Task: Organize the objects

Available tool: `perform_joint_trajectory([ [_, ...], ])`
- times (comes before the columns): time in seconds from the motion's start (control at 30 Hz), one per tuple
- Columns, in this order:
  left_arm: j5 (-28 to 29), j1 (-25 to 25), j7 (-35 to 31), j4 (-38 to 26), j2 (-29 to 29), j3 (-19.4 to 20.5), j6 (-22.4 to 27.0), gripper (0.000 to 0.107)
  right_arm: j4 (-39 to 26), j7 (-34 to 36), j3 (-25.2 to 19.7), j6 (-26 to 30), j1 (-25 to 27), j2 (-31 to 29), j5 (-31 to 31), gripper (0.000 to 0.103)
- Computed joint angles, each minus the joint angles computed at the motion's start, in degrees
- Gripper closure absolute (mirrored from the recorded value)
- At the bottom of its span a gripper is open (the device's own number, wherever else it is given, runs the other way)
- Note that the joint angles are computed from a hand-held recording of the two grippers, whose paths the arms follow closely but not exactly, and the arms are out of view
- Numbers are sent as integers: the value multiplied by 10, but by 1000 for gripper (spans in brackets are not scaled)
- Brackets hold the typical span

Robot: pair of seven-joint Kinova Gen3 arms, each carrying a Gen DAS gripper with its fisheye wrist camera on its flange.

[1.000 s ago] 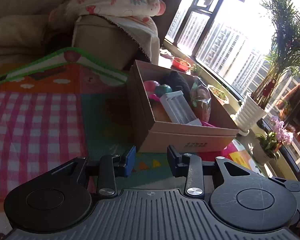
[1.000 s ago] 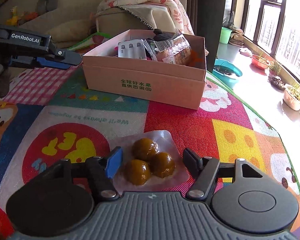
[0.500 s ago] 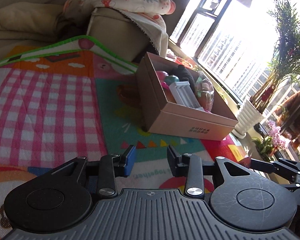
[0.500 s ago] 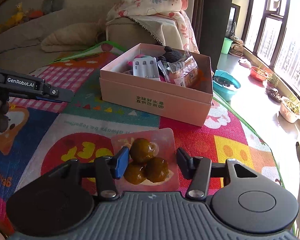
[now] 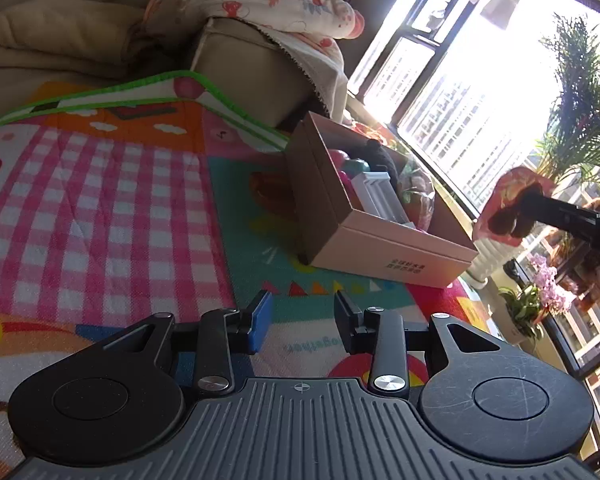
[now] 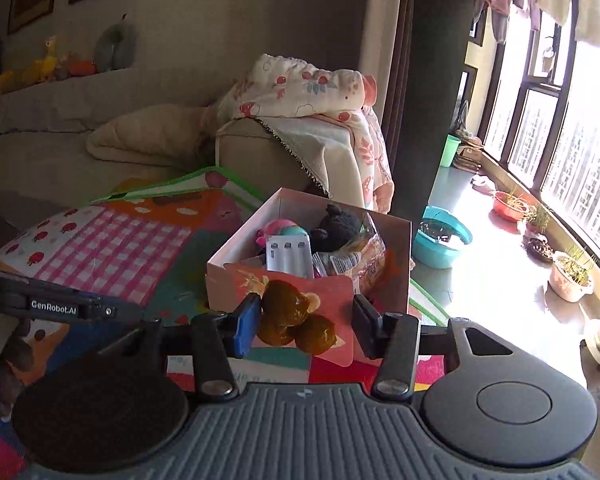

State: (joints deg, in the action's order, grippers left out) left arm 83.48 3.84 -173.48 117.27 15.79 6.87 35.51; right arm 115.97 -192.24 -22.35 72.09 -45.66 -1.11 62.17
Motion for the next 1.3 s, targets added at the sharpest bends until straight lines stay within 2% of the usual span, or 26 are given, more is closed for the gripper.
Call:
perform_joint_trajectory([
  [0.13,-13,-3,-4,-4,5,1,14,69,-54,36,4,-62,99,4,37,54],
  [0.2,-25,-1,4,-7,6,3,12,69,-78,26,12,-107,152,22,59,54],
  [0.23,-32,0,13,-9,5,3,9,69,-85,11,10,-125,178,35,78,49],
  [0.27,-38,-1,18,-10,5,4,8,69,-94,-3,2,-132,205,50,97,39],
  [0.3,-42,-2,22,-12,5,5,7,69,-104,-10,-8,-136,231,66,107,35],
  [0.4,-54,-4,35,-20,9,8,1,69,-100,-16,-60,-156,311,81,104,33],
  [0.47,-69,0,53,-33,14,13,-10,69,-65,-48,-99,-157,343,74,115,33],
  [0.5,-79,4,66,-45,19,17,-15,69,-41,-69,-110,-147,344,68,124,31],
  [0.53,-85,6,74,-55,22,22,-18,69,-15,-91,-117,-129,335,63,133,25],
  [0.57,-84,7,76,-64,25,29,-21,69,11,-113,-117,-106,317,61,146,16],
  [0.63,-76,14,76,-83,31,43,-35,69,60,-140,-101,-60,264,58,152,7],
  [0.7,-76,26,92,-102,36,52,-55,68,99,-130,-84,-40,220,49,135,5],
  [0.77,-68,31,93,-114,41,63,-69,69,113,-98,-79,-56,217,35,120,5],
  [0.83,-57,31,82,-121,46,72,-70,68,113,-88,-87,-101,254,16,116,5],
  [0.93,-72,31,87,-123,49,72,-57,69,69,-66,-97,-171,334,18,119,5],
  [1.03,-109,29,114,-121,49,70,-50,69,-8,-15,-96,-241,404,67,128,4],
  [1.1,-128,24,127,-118,48,71,-45,68,-61,14,-55,-288,409,110,122,5],
  [1.2,-135,7,133,-110,43,73,-39,69,-140,77,-7,-351,426,170,76,6],
  [1.27,-135,-3,138,-108,41,71,-35,69,-194,123,4,-357,439,211,30,7],
  [1.3,-133,-7,139,-108,41,70,-34,69,-220,146,-6,-346,453,232,7,7],
])
